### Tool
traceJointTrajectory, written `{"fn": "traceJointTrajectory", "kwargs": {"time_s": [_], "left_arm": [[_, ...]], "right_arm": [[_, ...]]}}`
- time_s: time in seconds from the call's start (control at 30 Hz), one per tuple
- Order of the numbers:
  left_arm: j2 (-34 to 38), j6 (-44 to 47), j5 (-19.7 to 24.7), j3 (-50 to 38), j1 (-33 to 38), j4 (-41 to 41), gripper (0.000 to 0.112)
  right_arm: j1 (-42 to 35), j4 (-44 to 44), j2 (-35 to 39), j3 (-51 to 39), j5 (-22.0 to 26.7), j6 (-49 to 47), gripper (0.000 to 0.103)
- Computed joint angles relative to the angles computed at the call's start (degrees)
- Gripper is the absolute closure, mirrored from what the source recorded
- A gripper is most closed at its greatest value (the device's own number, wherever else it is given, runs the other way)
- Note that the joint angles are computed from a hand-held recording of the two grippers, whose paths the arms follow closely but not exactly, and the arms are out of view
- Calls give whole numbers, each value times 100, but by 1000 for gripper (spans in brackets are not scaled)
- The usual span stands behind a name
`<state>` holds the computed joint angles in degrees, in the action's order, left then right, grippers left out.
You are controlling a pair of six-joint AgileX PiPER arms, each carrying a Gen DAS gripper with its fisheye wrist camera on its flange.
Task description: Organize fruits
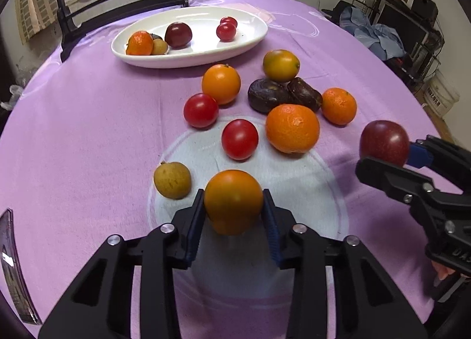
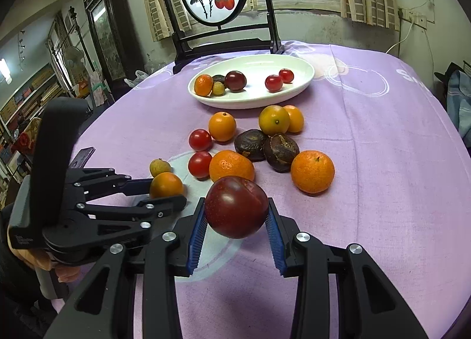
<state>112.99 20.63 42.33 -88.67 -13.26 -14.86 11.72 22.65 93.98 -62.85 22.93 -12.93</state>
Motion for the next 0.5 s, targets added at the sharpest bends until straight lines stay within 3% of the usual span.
{"fn": "traceJointTrajectory", "kwargs": {"time_s": [0.13,0.3,0.5], "left_arm": [[-364,342,-207,350,70,-94,76],[-632,783,3,181,242,-457,76],[38,322,595,-1536,326,-159,76]], "right_arm": [[6,68,8,20,-37,-47,63],[25,48,-11,-71,-31,27,63],[142,-617,170,-932,241,405,64]]}}
